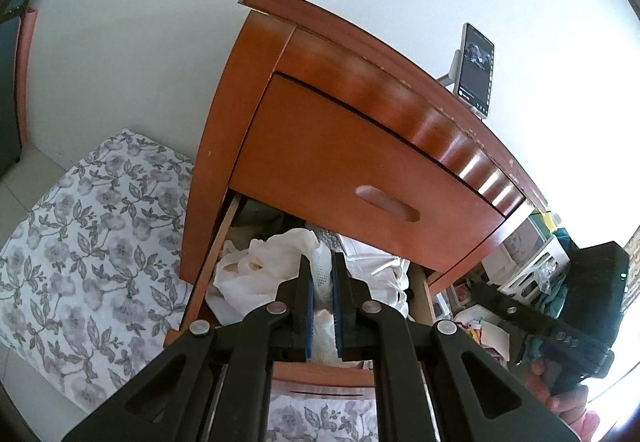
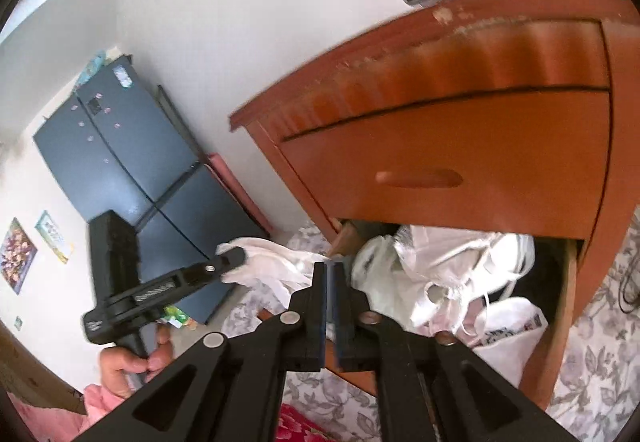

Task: Take underwear out of drawer
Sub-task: 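Lift both held garments out of the drawer with both grippers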

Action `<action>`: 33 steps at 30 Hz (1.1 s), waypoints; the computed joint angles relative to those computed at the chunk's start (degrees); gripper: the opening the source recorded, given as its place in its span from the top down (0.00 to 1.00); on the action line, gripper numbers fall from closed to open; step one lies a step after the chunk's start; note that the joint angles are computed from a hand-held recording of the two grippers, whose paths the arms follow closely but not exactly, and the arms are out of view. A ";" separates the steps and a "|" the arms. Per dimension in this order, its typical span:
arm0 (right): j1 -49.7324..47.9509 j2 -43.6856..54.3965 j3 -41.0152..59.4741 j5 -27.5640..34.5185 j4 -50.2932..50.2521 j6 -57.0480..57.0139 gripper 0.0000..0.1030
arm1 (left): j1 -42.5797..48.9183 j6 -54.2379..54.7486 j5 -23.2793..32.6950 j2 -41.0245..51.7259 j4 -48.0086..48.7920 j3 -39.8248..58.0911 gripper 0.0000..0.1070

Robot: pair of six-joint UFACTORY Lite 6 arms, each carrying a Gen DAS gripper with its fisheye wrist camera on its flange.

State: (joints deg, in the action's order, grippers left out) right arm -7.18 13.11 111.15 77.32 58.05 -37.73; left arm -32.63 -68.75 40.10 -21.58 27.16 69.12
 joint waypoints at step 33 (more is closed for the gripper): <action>24.44 24.02 10.76 -8.08 -29.64 21.05 0.56 | 7.60 10.69 -4.99 -2.37 -13.66 -9.00 0.93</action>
